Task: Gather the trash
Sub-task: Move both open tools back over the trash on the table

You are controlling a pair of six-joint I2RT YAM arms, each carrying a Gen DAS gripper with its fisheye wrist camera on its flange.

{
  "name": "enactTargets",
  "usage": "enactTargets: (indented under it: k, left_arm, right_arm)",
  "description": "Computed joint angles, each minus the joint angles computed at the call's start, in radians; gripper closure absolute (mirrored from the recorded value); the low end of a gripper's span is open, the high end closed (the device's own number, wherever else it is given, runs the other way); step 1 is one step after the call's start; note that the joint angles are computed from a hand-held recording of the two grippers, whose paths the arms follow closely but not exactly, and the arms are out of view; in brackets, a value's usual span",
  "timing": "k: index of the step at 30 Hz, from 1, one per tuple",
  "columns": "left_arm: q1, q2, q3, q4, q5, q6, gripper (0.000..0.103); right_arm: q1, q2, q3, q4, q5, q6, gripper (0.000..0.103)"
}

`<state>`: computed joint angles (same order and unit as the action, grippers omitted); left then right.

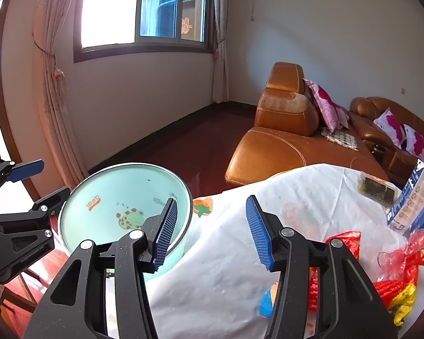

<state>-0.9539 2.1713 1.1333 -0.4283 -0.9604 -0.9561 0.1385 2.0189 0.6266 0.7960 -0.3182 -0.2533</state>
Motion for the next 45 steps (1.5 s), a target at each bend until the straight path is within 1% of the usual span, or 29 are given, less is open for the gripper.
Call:
enactTargets:
  k: [7, 16, 18, 21, 24, 27, 31, 33, 37, 41, 45]
  left_arm:
    - [-0.015, 0.015, 0.034, -0.024, -0.004, -0.002, 0.049]
    - [-0.059, 0.039, 0.104, -0.061, -0.002, -0.002, 0.049]
    - [-0.071, 0.043, 0.121, -0.057, 0.007, 0.009, 0.049]
    - [-0.089, 0.057, 0.155, -0.056, 0.009, 0.033, 0.049]
    - [-0.119, 0.09, 0.214, -0.064, 0.014, 0.051, 0.049]
    - [-0.147, 0.132, 0.285, -0.067, 0.027, 0.078, 0.049]
    - [-0.193, 0.209, 0.417, -0.083, 0.049, 0.118, 0.049]
    - [-0.214, 0.251, 0.495, -0.097, 0.058, 0.14, 0.049]
    - [-0.254, 0.354, 0.688, -0.131, 0.077, 0.21, 0.049]
    - [-0.277, 0.45, 0.863, -0.157, 0.101, 0.266, 0.049]
    - [-0.299, 0.533, 1.028, -0.205, 0.111, 0.29, 0.048]
  right_arm:
    - [-0.036, -0.038, -0.042, 0.014, -0.016, 0.01, 0.052]
    - [-0.111, -0.097, -0.081, -0.019, -0.043, 0.019, 0.051]
    - [-0.147, -0.141, -0.11, -0.04, -0.057, 0.013, 0.051]
    - [-0.227, -0.216, -0.16, -0.071, -0.105, -0.002, 0.049]
    - [-0.367, -0.289, -0.205, -0.108, -0.174, -0.044, 0.047]
    - [-0.54, -0.313, -0.201, -0.177, -0.254, -0.088, 0.046]
    - [-0.772, -0.286, -0.166, -0.243, -0.345, -0.162, 0.044]
    - [-0.869, -0.254, -0.133, -0.276, -0.375, -0.198, 0.044]
    - [-1.03, -0.16, -0.048, -0.323, -0.396, -0.242, 0.044]
    - [-1.114, -0.064, 0.031, -0.354, -0.398, -0.272, 0.043]
    - [-1.164, 0.018, 0.085, -0.357, -0.401, -0.29, 0.042]
